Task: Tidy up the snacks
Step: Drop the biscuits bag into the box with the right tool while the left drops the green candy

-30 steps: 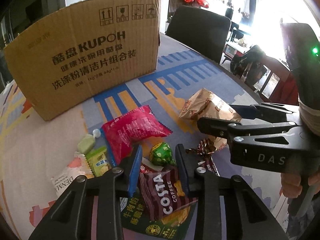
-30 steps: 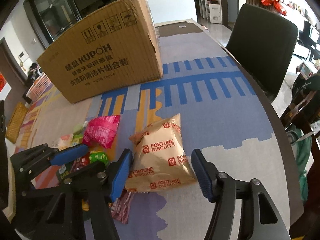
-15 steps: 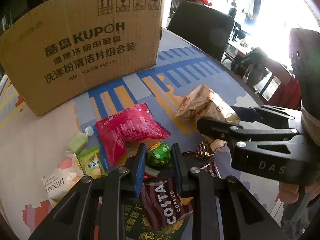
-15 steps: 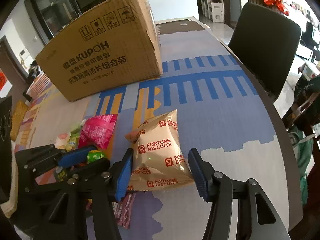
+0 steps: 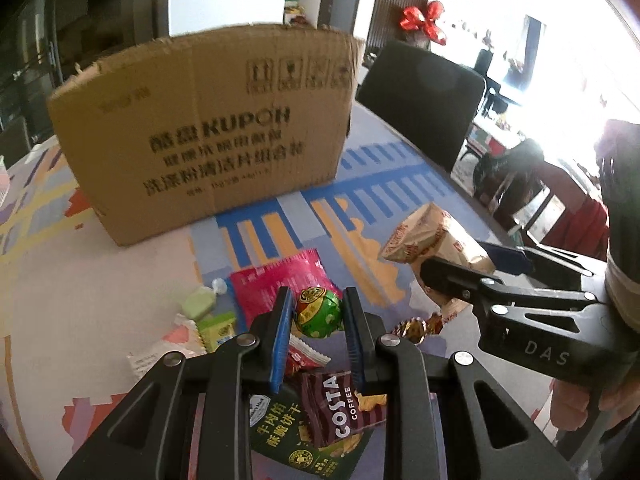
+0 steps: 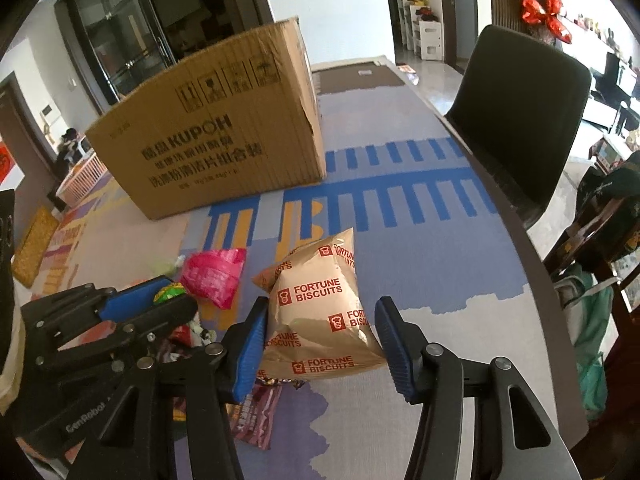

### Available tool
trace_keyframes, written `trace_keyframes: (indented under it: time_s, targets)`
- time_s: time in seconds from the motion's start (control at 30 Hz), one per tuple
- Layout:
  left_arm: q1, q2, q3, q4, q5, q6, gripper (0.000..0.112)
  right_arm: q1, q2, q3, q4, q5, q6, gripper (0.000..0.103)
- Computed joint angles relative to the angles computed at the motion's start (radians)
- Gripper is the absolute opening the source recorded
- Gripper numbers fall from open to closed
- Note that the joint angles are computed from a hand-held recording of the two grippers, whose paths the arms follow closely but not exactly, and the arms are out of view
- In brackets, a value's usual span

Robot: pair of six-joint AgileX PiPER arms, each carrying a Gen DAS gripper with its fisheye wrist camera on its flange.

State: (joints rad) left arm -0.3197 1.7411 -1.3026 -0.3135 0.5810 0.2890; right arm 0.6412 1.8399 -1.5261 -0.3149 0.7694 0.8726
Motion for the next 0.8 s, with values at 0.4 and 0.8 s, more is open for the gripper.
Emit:
trace_keyframes:
  time_s: [0.4,0.8]
  targets:
    - [0.018,-0.095,-0.047,0.056,0.005,-0.063,0.026,0.031,-0.044,-0.091,-0.075,0.04,0.025,0.055]
    - [0.064,-0.133,-0.161,0.098,0.02,-0.079,0.026,0.054,0.007,-0.315,-0.125,0.088,0.004,0.055]
